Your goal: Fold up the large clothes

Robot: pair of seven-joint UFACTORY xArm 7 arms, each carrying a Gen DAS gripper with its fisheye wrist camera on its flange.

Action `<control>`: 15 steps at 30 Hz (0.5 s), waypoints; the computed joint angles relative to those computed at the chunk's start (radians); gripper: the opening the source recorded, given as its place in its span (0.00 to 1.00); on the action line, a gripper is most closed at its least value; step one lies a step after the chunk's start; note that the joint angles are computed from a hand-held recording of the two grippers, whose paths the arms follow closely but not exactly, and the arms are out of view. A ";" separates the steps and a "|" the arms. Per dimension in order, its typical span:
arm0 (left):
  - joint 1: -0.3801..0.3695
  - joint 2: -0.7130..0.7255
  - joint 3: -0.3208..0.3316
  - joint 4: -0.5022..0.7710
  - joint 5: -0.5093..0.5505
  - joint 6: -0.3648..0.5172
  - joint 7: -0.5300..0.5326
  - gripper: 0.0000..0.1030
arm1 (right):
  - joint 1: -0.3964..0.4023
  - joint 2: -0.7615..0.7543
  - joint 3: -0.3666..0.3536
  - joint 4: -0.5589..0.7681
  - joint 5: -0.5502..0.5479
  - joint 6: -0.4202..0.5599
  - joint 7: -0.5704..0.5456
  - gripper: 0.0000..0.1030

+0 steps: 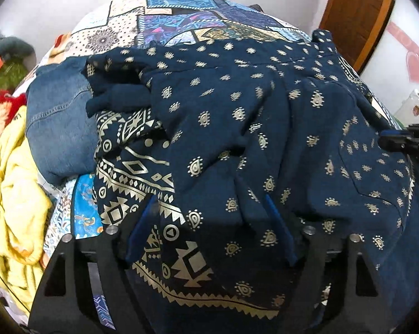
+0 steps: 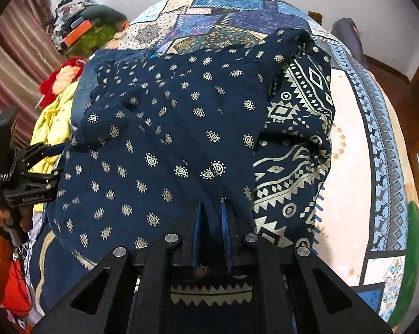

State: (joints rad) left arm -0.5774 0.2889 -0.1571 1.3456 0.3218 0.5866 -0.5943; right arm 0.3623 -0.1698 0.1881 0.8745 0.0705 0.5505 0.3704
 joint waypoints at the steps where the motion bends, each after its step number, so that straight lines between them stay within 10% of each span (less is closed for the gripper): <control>1: 0.001 -0.003 0.002 -0.010 -0.001 -0.011 -0.007 0.81 | 0.000 -0.004 0.002 -0.001 -0.004 0.001 0.003 0.10; 14: 0.024 -0.003 0.000 -0.054 -0.056 -0.074 0.008 0.92 | -0.047 -0.121 0.000 -0.100 -0.052 0.004 0.085 0.11; 15: 0.024 -0.002 0.001 -0.054 -0.054 -0.075 0.007 0.92 | -0.092 -0.140 0.036 -0.105 -0.128 0.027 0.146 0.34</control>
State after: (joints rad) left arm -0.5537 0.2870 -0.1564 1.2917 0.2677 0.5119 -0.5869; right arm 0.2701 -0.3099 0.2242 0.7695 -0.0571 0.5778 0.5164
